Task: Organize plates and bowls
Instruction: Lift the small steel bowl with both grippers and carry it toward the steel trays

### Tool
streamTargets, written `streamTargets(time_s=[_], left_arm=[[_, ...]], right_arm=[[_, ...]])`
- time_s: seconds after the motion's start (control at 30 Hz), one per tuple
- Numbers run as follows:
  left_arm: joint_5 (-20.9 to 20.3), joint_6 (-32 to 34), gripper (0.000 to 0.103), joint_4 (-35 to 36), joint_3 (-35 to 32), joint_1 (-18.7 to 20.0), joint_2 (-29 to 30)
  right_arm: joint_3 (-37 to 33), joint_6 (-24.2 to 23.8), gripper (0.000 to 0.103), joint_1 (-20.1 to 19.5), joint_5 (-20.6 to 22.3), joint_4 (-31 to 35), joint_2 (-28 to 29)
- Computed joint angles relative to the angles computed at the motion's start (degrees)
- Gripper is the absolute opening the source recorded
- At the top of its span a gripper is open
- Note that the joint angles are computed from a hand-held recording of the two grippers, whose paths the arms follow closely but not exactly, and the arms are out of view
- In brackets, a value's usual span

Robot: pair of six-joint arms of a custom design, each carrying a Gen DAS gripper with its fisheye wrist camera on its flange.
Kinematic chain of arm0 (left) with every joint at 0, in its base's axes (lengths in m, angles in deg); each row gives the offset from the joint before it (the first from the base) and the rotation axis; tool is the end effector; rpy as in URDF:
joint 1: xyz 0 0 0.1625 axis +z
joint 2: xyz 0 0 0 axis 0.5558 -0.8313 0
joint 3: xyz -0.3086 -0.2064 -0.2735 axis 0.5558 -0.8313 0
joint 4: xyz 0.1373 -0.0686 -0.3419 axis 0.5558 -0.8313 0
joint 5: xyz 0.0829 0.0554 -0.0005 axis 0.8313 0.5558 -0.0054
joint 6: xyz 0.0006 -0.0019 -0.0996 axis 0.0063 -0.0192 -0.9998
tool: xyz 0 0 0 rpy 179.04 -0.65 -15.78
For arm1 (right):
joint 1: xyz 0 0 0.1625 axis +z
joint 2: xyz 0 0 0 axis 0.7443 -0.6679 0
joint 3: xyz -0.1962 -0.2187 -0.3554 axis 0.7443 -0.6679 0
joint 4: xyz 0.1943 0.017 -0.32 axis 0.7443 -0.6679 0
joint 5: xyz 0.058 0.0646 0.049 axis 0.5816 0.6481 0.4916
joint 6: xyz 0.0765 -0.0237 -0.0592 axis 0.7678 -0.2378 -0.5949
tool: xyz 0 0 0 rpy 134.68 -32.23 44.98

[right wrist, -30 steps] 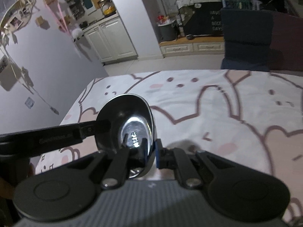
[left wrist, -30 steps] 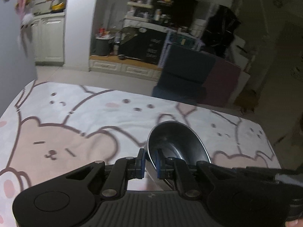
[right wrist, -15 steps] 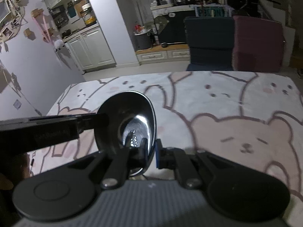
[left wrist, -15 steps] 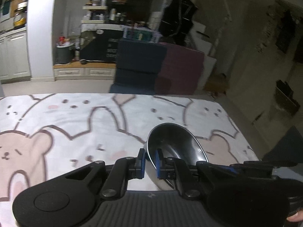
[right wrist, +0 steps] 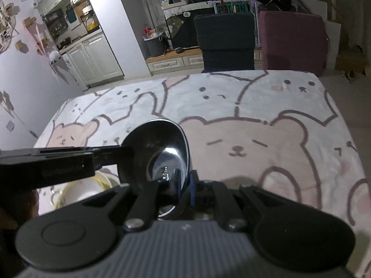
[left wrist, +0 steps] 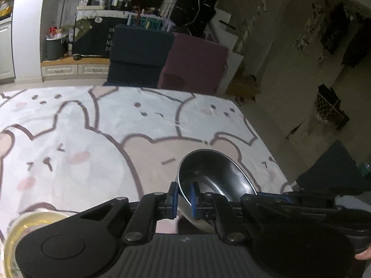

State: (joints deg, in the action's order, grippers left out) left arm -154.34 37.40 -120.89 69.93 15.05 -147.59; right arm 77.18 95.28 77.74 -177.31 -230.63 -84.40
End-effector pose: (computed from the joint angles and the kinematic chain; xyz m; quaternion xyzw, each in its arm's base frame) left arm -0.0492 -0.3217 0.3915 0.2820 0.9224 -0.2272 0.1340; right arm 0.2877 -0.2893 0.0696 0.1175 -0.8952 0.3495 0.2502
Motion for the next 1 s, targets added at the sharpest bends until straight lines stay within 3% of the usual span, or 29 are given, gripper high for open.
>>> streamTargets(time_s=[0.37, 0.63, 1.0], left_arm=[[-1.4, -4.4, 0.012, 1.5, 4.0, -0.7, -0.5], [-1.3, -8.0, 0.012, 2.4, 5.9, 0.7, -0.5], [-1.3, -10.1, 0.012, 2.8, 7.4, 0.8, 0.0]], right_arm=[[8.3, -7.4, 0.009, -5.0, 4.6, -3.8, -2.2], [10.8, -9.0, 0.005, -9.1, 7.8, -8.9, 0.5], [10.8, -9.6, 0.004, -11.1, 8.4, -8.1, 0.9]])
